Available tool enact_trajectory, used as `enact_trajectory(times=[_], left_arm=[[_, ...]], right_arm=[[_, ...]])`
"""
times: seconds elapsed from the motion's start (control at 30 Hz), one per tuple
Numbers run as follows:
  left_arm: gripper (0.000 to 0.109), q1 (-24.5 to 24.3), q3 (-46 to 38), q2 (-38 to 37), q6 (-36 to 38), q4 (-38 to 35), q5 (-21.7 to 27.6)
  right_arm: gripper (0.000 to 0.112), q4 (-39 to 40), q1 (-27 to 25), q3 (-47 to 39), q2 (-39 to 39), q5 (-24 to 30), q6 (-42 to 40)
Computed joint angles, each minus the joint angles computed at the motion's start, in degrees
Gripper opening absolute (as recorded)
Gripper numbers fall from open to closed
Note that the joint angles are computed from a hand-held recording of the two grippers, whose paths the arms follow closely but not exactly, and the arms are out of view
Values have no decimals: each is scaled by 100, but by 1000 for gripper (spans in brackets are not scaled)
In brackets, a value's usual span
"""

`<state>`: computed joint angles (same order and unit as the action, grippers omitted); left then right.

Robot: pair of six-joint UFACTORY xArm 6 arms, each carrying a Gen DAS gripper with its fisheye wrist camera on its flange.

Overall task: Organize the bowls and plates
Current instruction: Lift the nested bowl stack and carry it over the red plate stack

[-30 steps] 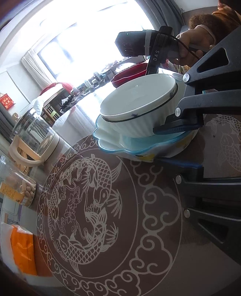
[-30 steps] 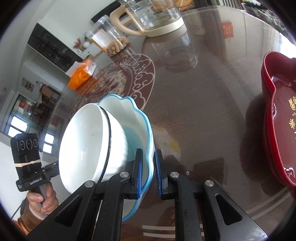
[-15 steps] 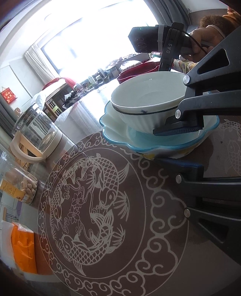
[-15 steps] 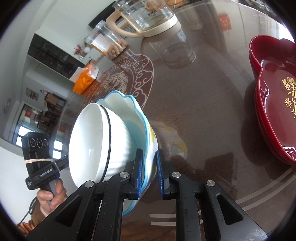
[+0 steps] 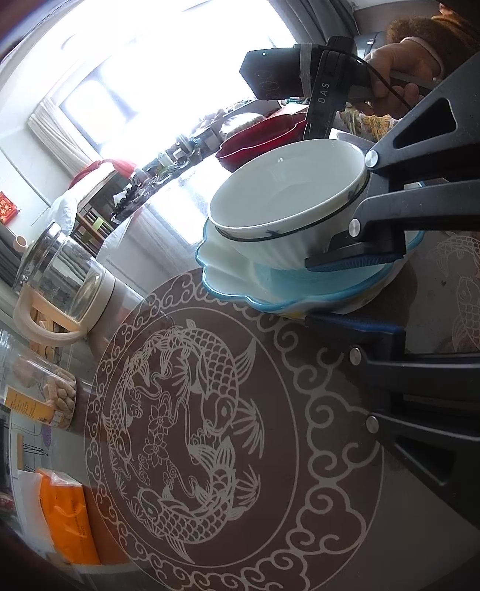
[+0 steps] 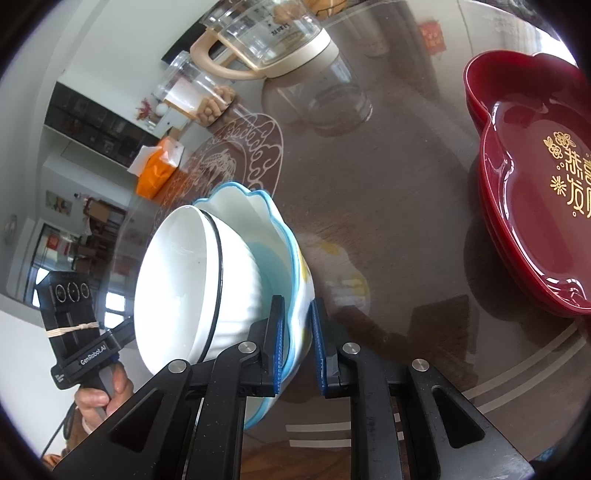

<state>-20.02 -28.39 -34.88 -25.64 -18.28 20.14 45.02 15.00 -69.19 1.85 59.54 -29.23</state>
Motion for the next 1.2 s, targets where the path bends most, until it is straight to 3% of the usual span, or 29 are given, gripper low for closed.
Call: enact_trajectory(times=[0.2, 0.47, 0.63, 0.97, 1.2], left_arm=[[22, -62, 0, -47, -354, 647, 131], [19, -102, 116, -199, -1269, 1036, 65], [20, -131, -108, -101, -1421, 1197, 90], [20, -310, -670, 327, -1374, 1395, 1], [19, -500, -1517, 1001, -1178, 1328, -107]], right_arm=[[25, 163, 59, 423, -302, -275, -52], [23, 238, -29, 377, -248, -102, 322], [23, 362, -166, 375, -286, 84, 546], [23, 304, -289, 463, -661, -218, 269], [23, 288, -683, 149, -771, -75, 201]])
